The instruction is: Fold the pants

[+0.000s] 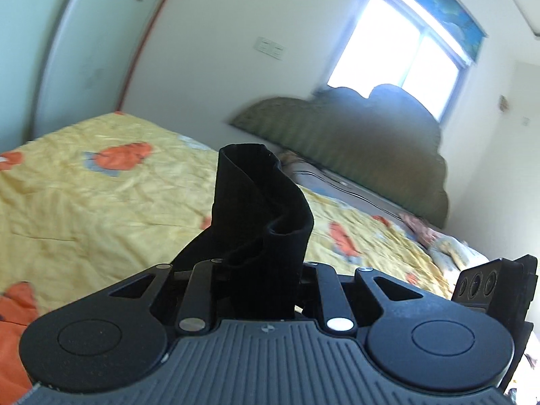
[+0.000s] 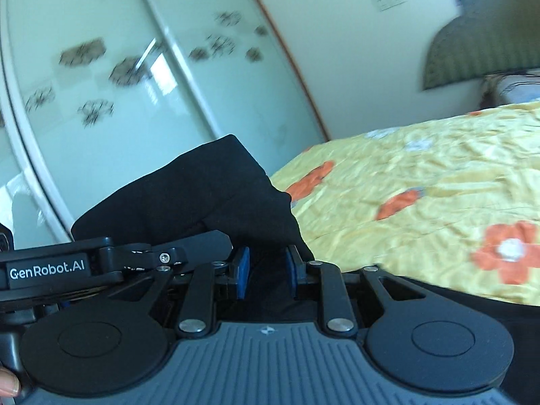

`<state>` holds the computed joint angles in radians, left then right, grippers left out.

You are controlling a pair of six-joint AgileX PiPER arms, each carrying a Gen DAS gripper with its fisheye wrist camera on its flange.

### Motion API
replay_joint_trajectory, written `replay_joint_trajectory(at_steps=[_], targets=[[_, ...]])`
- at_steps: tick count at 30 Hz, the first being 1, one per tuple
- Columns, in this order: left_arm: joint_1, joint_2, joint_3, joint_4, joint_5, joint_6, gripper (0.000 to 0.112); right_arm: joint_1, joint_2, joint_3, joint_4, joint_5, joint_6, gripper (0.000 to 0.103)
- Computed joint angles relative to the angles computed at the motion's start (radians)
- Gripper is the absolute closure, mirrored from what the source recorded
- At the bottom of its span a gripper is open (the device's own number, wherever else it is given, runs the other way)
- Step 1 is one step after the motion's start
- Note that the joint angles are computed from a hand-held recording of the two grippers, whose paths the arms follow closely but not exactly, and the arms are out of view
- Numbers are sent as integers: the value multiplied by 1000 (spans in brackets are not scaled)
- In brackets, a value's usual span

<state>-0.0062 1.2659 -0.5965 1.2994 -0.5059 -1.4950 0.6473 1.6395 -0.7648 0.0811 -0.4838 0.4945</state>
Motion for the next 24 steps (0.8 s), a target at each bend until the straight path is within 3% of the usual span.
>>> replay_joint_trajectory(at_steps=[5,13,17,22,24], targets=[[-304,54,-8,-264,118,199,93,-115,-130,229,1,-93,48,81],[-590,276,-76,-700,165,604,93,-378,-176,503,-201,-237,305,81],[-620,373,-124,-668,167,566,93,-462,-123,553,-262,-292,356,81],[-645,402,-146,-636,183,549,93,-526,-118,608,-296,-347,366,81],[-662,412,-151,-657,184,572,93,-543,-141,621,-294,-332,347,81]])
